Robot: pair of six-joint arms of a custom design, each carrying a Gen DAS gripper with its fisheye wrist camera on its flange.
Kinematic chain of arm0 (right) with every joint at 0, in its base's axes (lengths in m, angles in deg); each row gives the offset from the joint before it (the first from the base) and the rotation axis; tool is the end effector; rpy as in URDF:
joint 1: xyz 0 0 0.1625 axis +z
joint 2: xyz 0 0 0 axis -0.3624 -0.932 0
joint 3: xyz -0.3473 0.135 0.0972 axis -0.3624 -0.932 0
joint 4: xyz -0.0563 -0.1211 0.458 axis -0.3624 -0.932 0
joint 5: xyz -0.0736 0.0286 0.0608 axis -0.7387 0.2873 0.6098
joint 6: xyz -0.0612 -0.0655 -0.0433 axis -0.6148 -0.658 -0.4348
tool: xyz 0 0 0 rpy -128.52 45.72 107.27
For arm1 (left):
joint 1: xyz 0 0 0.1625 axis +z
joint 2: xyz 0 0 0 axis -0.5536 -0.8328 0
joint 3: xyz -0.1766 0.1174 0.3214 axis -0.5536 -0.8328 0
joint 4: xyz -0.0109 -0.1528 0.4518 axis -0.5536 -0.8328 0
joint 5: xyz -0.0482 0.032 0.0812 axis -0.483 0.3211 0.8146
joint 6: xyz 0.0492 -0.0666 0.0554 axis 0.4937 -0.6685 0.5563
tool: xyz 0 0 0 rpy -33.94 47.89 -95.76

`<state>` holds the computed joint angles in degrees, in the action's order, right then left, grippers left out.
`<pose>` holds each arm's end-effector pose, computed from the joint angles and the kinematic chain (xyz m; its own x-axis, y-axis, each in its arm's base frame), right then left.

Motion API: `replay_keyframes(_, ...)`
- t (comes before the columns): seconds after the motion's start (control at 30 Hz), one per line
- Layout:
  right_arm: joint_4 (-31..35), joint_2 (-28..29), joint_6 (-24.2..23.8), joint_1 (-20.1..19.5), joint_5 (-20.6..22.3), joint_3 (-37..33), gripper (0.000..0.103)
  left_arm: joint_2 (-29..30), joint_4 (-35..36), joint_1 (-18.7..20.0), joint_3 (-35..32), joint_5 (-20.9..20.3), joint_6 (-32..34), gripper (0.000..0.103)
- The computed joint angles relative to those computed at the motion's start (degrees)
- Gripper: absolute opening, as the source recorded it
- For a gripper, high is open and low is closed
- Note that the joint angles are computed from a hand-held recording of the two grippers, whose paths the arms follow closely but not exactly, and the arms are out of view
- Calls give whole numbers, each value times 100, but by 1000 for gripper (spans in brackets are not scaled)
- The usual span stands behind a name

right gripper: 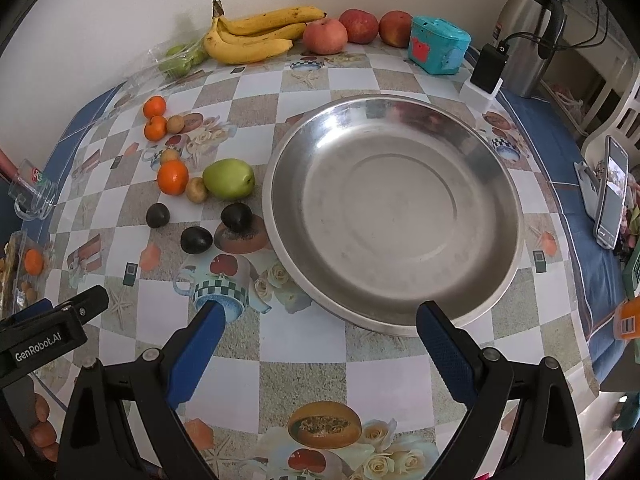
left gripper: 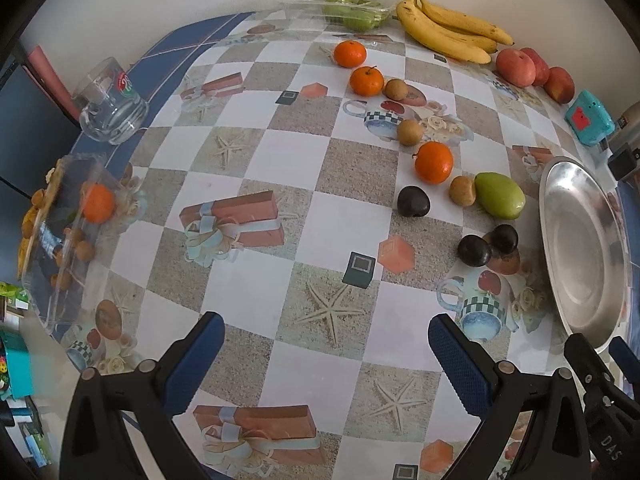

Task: Organize fruits
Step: 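Move both grippers toward the dark plums beside the green pear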

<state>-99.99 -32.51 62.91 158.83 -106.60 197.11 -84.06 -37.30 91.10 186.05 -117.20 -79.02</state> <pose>0.3597 -0.2512 -0.1015 -0.6767 0.2939 0.6751 -0.0789 0.8827 -0.4633 0.0410 -0.3178 0.3014 -0.6987 0.0461 -0.7139 0.2358 0.9570 -0.1689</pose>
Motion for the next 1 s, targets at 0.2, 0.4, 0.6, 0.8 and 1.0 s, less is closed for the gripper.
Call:
replay_keyframes(0.2, -64, 17, -70, -6, -21, 14, 97, 40, 107, -23, -29, 70, -107, 103)
replay_keyframes(0.4, 46, -64, -83, -70, 260, 28, 97, 6, 232, -115, 2, 255, -186, 103)
replay_keyframes(0.6, -239, -72, -161, -77, 228, 116, 97, 146, 85, -34, -17, 312, -94, 103)
replay_keyframes(0.8, -243, 18, -233, -135, 63, 66, 97, 426, -416, 114, -87, 305, 133, 103)
replay_keyframes(1.0, -1102, 136, -898, -212, -169, 50, 97, 882, -1111, 151, -171, 296, 401, 103)
